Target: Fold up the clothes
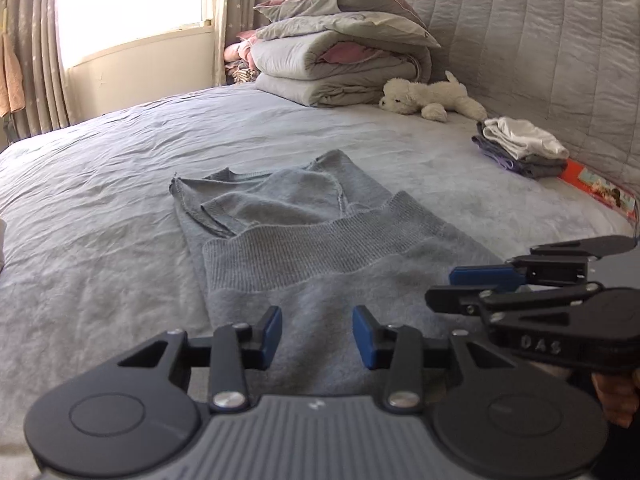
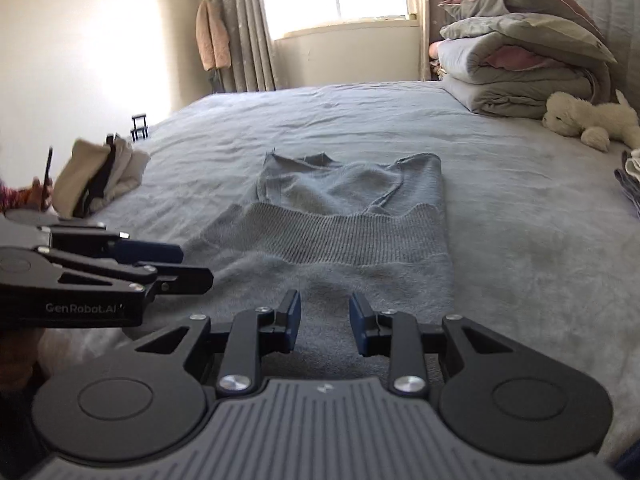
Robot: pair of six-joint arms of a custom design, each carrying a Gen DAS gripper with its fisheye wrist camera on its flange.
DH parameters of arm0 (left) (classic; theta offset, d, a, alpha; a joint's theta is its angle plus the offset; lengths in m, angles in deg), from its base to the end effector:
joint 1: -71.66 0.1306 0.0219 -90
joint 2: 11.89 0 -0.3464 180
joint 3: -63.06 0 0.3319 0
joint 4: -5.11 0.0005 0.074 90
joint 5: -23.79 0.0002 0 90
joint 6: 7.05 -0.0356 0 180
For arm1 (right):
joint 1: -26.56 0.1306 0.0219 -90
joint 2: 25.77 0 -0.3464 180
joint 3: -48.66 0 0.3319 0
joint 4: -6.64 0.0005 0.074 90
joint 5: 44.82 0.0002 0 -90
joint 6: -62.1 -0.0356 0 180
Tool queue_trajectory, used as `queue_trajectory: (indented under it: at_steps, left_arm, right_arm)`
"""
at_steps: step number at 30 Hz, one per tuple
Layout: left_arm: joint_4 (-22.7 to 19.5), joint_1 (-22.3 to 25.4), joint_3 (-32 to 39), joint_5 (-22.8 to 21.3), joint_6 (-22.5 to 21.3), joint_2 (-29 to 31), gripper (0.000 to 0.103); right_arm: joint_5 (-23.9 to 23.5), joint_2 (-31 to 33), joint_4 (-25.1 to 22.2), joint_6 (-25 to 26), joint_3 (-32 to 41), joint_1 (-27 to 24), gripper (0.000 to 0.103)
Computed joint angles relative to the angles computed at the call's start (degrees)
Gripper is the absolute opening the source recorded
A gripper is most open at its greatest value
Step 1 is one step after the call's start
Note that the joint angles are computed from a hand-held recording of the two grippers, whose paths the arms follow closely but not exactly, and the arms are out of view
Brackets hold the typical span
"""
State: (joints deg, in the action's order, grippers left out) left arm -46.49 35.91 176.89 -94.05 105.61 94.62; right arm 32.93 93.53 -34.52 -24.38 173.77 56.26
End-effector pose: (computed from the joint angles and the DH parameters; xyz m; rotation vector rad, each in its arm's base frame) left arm 0.4354 -0.2936 0.4312 0.0226 2.2362 0.0236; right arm 0.5266 0.3085 0.4032 -0.7495 2.0837 0.4898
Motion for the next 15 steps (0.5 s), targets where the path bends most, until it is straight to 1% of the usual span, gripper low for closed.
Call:
queue_trajectory:
  at_steps: [1,2,3,4,5,6,7,8,10,11,12,13,15]
  left_arm:
    - [-2.12,-0.12,0.2,-0.32,1.22,0.7,0.039]
    - [-3.44,-0.23,-0.09,-0.59,2.19,1.14,0.039]
    - [-1.87,-0.4,-2.2,-0.94,1.92,0.12,0.039]
    - [-1.67,-0.39,-2.93,-1.21,1.89,-0.48,0.039]
    - [-1.55,-0.38,-3.61,-1.47,1.88,-1.07,0.039]
    - [-1.39,-0.33,-4.3,-1.64,1.96,-1.65,0.039]
    - [-0.87,0.01,-5.15,-0.99,2.77,-2.23,0.039]
    - [-0.38,0.35,-5.94,-0.38,3.53,-2.78,0.039]
    - [-0.25,0.64,-6.59,0.11,4.25,-3.35,0.039]
    - [-0.35,0.71,-6.71,0.24,4.52,-3.51,0.039]
    - [-0.52,0.69,-6.72,0.26,4.85,-3.55,0.039]
    - [-0.73,0.67,-6.66,0.27,5.06,-3.53,0.039]
    - [-1.12,0.65,-6.47,0.31,5.11,-3.46,0.039]
  right_arm:
    - [0.66,1.26,-2.49,1.82,1.53,0.38,0.032]
    - [1.37,1.53,-2.61,3.21,1.4,0.52,0.031]
    - [1.83,1.69,-2.78,4.21,1.34,0.52,0.028]
    - [1.69,1.59,-3.1,4.36,1.46,0.21,0.028]
    - [1.82,1.52,-3.35,4.07,1.6,-0.17,0.026]
    - [2.61,1.48,-3.39,2.73,1.74,-0.69,0.026]
    - [3.62,1.43,-3.45,1.57,1.86,-1.17,0.022]
    - [5.12,1.35,-3.45,0.84,1.87,-1.59,0.014]
    - [7.54,1.3,-4.2,-1.08,2.06,-2.68,0.01]
    - [8.51,1.49,-4.97,-2.25,2.46,-3.25,0.01]
    - [9.04,1.98,-6.11,-3.61,3.33,-3.67,0.014]
    - [8.98,2.35,-6.95,-4.79,3.98,-3.97,0.028]
    - [8.75,2.73,-7.63,-5.39,4.62,-4.09,0.03]
